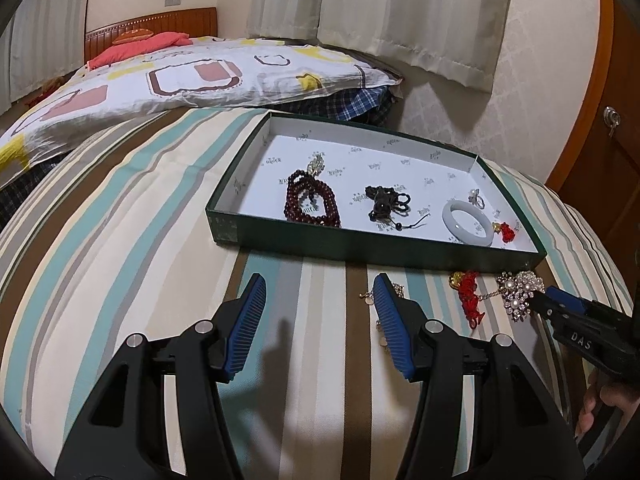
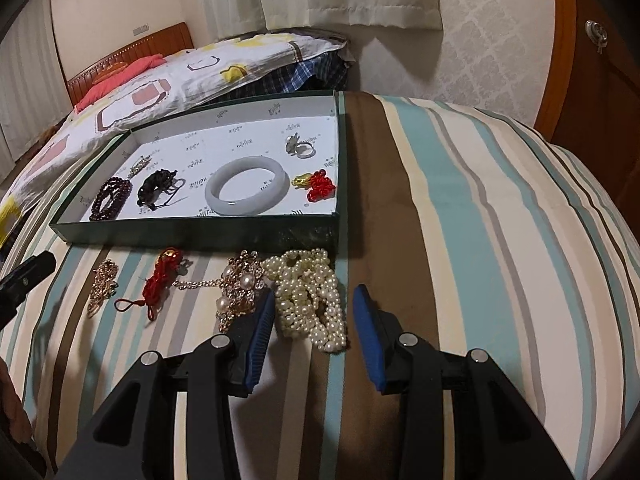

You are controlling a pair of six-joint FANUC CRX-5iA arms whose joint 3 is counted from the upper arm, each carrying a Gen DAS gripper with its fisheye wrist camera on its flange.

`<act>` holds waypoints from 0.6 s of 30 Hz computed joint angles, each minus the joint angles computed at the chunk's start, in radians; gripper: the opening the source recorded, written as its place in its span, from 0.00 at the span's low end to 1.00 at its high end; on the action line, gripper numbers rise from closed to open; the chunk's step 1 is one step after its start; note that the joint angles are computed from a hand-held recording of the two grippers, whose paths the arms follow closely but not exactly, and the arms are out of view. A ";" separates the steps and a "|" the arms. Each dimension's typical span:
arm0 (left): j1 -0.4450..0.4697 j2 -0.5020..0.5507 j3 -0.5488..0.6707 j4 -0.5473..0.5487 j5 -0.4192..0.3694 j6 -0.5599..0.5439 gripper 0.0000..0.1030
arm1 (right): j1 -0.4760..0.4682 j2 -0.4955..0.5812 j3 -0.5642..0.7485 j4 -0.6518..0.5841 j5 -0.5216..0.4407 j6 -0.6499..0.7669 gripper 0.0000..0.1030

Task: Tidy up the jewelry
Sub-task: 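Grasp the white pearl strand with the right tool while the left tool grasps the gold chain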

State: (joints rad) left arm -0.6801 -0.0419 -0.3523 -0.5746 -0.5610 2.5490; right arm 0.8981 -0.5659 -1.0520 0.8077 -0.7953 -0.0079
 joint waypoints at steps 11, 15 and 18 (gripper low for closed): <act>0.004 0.029 0.000 0.070 0.024 -0.074 0.53 | -0.009 -0.014 -0.016 0.025 -0.002 -0.026 0.18; 0.006 0.041 0.002 0.097 0.035 -0.103 0.53 | -0.002 -0.046 -0.033 0.033 -0.036 -0.053 0.17; 0.006 0.056 0.010 0.115 0.037 -0.121 0.53 | 0.009 -0.070 -0.041 0.026 -0.059 -0.061 0.17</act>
State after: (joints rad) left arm -0.6744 0.0138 -0.3424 -0.4593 -0.5239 2.4285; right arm 0.9068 -0.6363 -1.0927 0.8340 -0.8544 -0.0693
